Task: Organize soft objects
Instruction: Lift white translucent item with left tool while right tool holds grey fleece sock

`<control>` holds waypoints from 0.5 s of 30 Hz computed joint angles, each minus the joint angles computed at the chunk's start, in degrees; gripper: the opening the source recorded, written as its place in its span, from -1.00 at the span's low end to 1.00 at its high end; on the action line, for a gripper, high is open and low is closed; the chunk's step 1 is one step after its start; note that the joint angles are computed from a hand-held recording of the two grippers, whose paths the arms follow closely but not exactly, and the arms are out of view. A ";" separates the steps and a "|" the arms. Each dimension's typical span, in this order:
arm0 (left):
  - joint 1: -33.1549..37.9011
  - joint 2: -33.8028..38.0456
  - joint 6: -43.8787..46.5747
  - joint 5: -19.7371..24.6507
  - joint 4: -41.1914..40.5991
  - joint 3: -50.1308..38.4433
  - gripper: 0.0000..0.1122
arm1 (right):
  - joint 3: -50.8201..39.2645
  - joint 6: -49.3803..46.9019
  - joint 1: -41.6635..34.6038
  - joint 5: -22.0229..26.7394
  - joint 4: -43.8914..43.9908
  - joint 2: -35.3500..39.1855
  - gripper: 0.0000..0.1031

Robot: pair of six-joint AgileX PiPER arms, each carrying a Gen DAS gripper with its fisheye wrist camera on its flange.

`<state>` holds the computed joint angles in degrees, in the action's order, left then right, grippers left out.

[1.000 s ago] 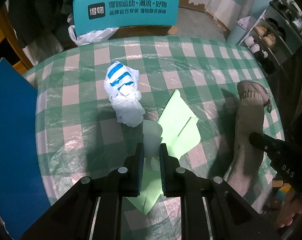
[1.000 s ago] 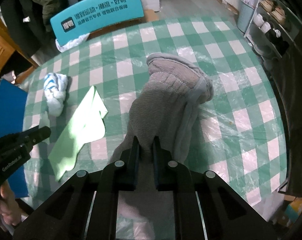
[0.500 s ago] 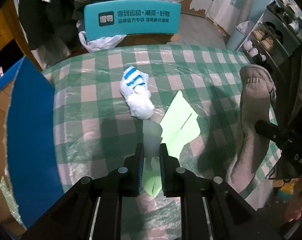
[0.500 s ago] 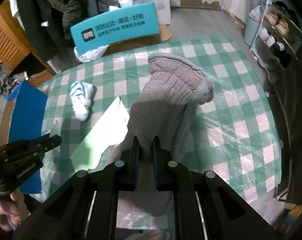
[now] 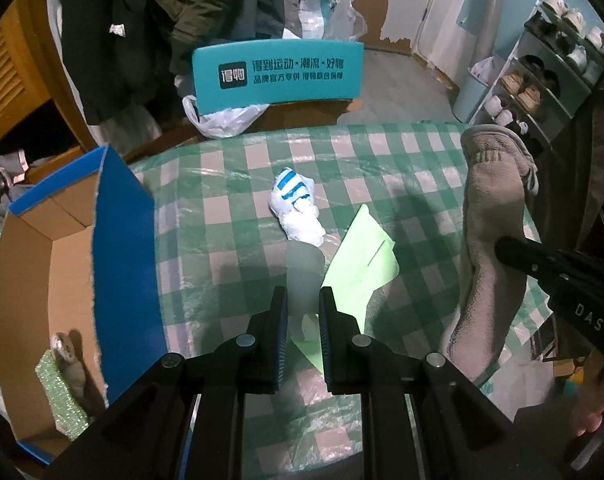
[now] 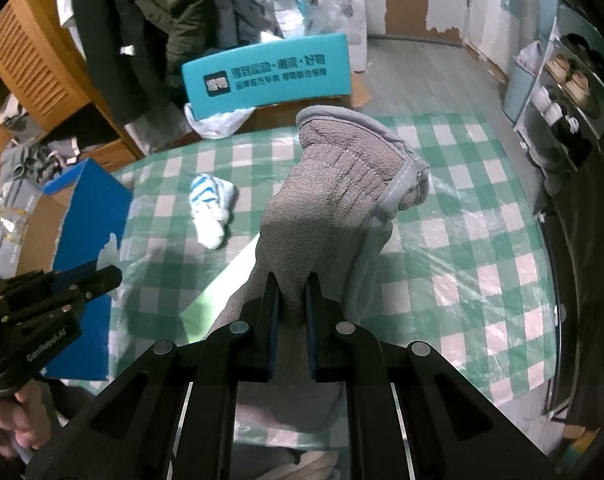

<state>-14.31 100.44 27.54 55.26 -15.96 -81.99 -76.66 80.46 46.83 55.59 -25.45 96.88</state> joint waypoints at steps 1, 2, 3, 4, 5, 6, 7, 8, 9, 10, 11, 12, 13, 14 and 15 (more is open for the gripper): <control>0.43 -0.43 0.28 0.25 -0.26 0.02 -0.74 | -0.85 -0.21 0.38 0.46 -0.17 0.22 -0.83; 0.70 -0.84 0.39 0.35 -0.34 0.12 -0.74 | -1.34 -0.33 0.59 0.72 -0.27 0.35 -0.83; 1.02 -1.22 0.53 0.51 -0.43 0.12 -0.74 | -1.96 -0.42 0.88 1.08 -0.38 0.55 -0.83; 1.31 -1.63 0.66 0.63 -0.41 0.13 -0.74 | -2.66 -0.64 1.16 1.37 -0.43 0.78 -0.83; 1.53 -2.03 0.75 0.60 -0.28 0.20 -0.74 | -3.19 -0.84 1.33 1.51 -0.45 0.94 -0.83; 1.78 -2.45 0.80 0.51 -0.15 0.25 -0.74 | -3.59 -0.97 1.44 1.54 -0.45 1.06 -0.83; 2.06 -2.85 0.96 0.59 -0.20 0.22 -0.74 | -4.20 -1.18 1.61 1.54 -0.44 1.19 -0.83; 2.38 -3.04 1.24 0.79 -0.36 0.07 -0.74 | -4.72 -1.25 1.81 1.62 -0.50 1.36 -0.82; 2.70 -3.24 1.46 1.07 -0.51 -0.14 -0.74 | -5.39 -1.45 1.99 1.75 -0.57 1.60 -0.82; 3.02 -3.52 1.63 1.25 -0.60 -0.26 -0.74 | -6.35 -1.72 2.27 2.12 -0.70 1.95 -0.82; 3.33 -3.81 1.77 1.39 -0.68 -0.33 -0.74 | -7.04 -1.94 2.48 2.38 -0.76 2.24 -0.82; 3.67 -4.05 1.86 1.50 -0.80 -0.39 -0.74 | -8.07 -2.39 2.69 2.75 -0.78 2.68 -0.83; 3.97 -4.13 1.95 1.61 -0.83 -0.49 -0.74 | -8.76 -2.57 2.85 2.89 -0.81 3.00 -0.83; 4.32 -4.32 2.00 1.79 -0.88 -0.58 -0.74 | -9.51 -2.89 2.96 3.03 -0.76 3.30 -0.82; 4.79 -4.43 2.08 2.09 -1.00 -0.84 -0.74 | -10.42 -3.22 3.08 3.21 -0.73 3.66 -0.82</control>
